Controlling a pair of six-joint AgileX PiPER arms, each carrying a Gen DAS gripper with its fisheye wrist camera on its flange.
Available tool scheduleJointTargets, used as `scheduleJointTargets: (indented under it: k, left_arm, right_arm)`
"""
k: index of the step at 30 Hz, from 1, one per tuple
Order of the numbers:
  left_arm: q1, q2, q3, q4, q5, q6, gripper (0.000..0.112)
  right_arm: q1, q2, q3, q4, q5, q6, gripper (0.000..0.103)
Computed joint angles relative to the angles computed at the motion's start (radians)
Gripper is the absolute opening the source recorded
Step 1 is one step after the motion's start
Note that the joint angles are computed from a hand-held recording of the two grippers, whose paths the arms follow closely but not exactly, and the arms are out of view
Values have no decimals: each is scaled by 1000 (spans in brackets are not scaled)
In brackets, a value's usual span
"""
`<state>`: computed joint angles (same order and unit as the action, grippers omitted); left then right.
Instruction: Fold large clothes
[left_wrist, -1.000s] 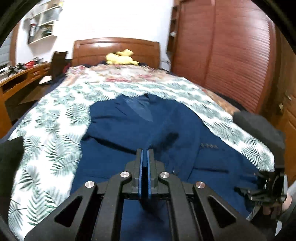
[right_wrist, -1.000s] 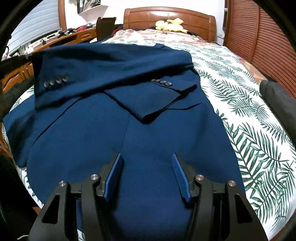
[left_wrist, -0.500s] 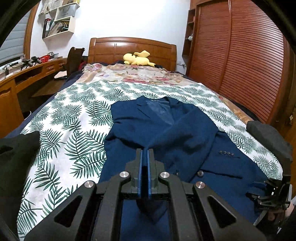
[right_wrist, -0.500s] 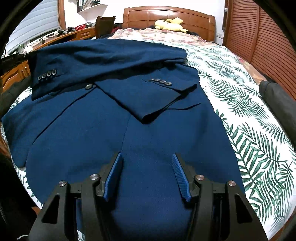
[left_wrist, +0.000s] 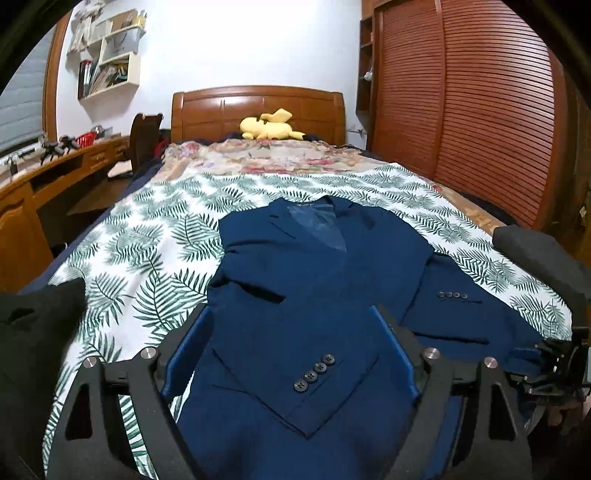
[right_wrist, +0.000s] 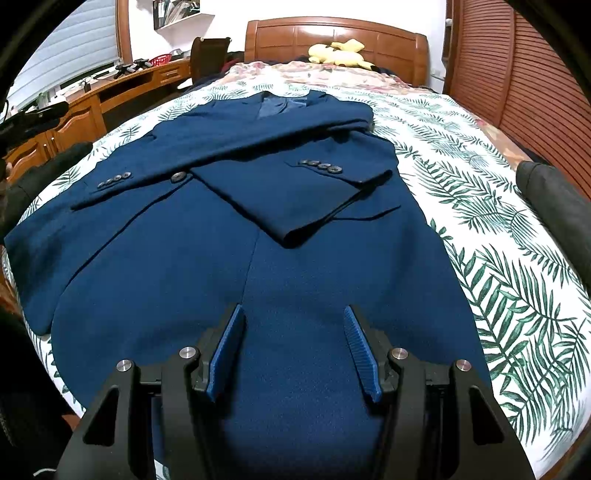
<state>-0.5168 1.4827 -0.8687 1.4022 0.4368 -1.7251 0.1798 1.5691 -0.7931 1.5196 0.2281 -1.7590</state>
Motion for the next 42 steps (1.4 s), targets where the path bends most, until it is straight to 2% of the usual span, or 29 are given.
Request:
scheduleJointTargets:
  k: [3,5,9,13,17,22,26,32,37,42]
  left_arm:
    - [-13,-28,22,-15,-11,15,86]
    - [-28,-51,43,-17,-12,6,86]
    - [-111,-99,77,-96,100,83,86]
    - [-150,-185,140,-151,115,84,86]
    - [-217,-248,178,-194,183,82,85]
    - [-287,-299,227,-231,247,82,80]
    - [-299,-284,249,-251,260,85,70]
    - [-239,-224,267,-322,216,117,55]
    - [-233,-214,269,-375,262,127,53]
    - [-216,-221,289,-403,281,122,53]
  right_arm:
    - [2,-7,6,11,0,-5,59]
    - [1,-15,-5,-108,3,126,59]
    - [-23,-53,-19,-333,46,362,59]
    - [-84,-143,11,-379,116,390,59]
    - [-169,-253,42,-460,205,416,59]
    - [-291,-306,65,-432,297,352,59]
    - [-353,-260,62,-376,333,280,59]
    - [-375,-119,5,-326,346,205,59]
    - [-388,0,-67,-332,394,196,59]
    - [-371,30,-108,-364,405,209,59]
